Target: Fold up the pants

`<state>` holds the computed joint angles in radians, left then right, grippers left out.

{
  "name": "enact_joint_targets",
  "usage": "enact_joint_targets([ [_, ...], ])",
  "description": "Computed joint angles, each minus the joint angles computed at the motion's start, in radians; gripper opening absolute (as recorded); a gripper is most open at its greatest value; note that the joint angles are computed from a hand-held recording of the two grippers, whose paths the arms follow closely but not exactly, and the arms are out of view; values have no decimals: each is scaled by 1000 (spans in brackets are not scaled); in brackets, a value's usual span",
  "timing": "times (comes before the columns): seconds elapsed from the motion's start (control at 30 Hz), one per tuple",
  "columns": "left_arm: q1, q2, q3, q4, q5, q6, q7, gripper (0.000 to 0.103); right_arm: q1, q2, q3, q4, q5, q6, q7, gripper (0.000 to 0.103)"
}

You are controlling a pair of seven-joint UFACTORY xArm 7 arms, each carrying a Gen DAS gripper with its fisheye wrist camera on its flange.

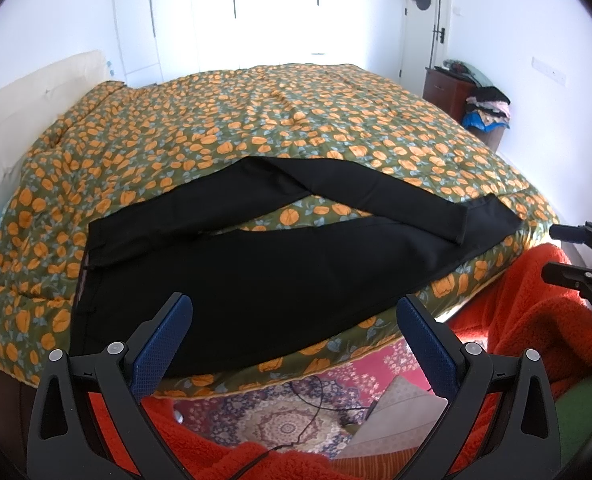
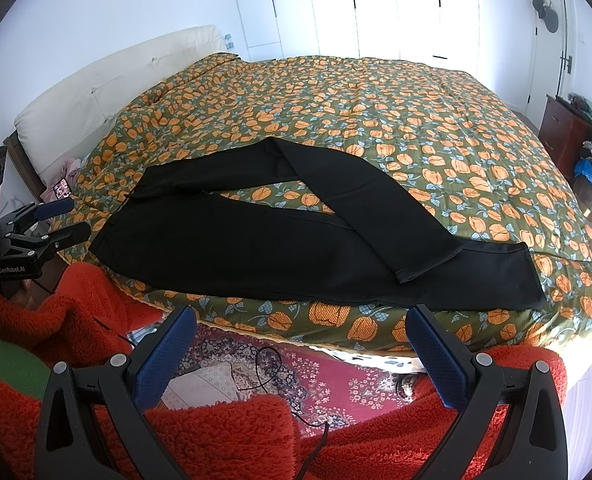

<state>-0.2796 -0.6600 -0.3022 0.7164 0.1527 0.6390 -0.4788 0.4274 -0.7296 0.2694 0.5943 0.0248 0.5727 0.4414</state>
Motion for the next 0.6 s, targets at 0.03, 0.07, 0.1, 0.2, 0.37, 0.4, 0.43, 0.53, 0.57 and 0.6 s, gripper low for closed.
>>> enact_joint_targets([
  [0.03, 0, 0, -1, 1, 1, 0, -1, 102, 0, 0, 0, 0, 0, 0, 0, 103],
  [0.07, 1, 1, -2, 1, 1, 0, -3, 102, 0, 0, 0, 0, 0, 0, 1, 103],
  [0.1, 0, 0, -1, 1, 1, 0, -3, 102, 1, -1, 2, -2, 0, -2, 3, 103],
  [0.2, -1, 2, -1, 1, 2, -1, -3, 102, 1, -1, 3, -2, 0, -1, 6, 103],
  [0.37, -1, 1, -1, 0, 3, -1, -4, 102, 3, 0, 0, -3, -1, -2, 2, 103],
  [0.4, -1, 0, -1, 0, 3, 0, -4, 102, 3, 0, 0, -3, -1, -1, 2, 103],
  [0.43, -1, 0, -1, 0, 3, -1, -5, 102, 2, 0, 0, -3, -1, -2, 3, 103],
  [0.53, -2, 0, -1, 0, 3, 0, -6, 102, 3, 0, 1, -3, -1, -2, 4, 103],
  [0.57, -2, 0, -2, 0, 4, -1, -6, 102, 3, 0, 1, -3, -1, -2, 4, 103],
  [0.6, -1, 2, -2, 0, 4, -2, -6, 102, 3, 0, 1, -3, -1, -2, 4, 103],
])
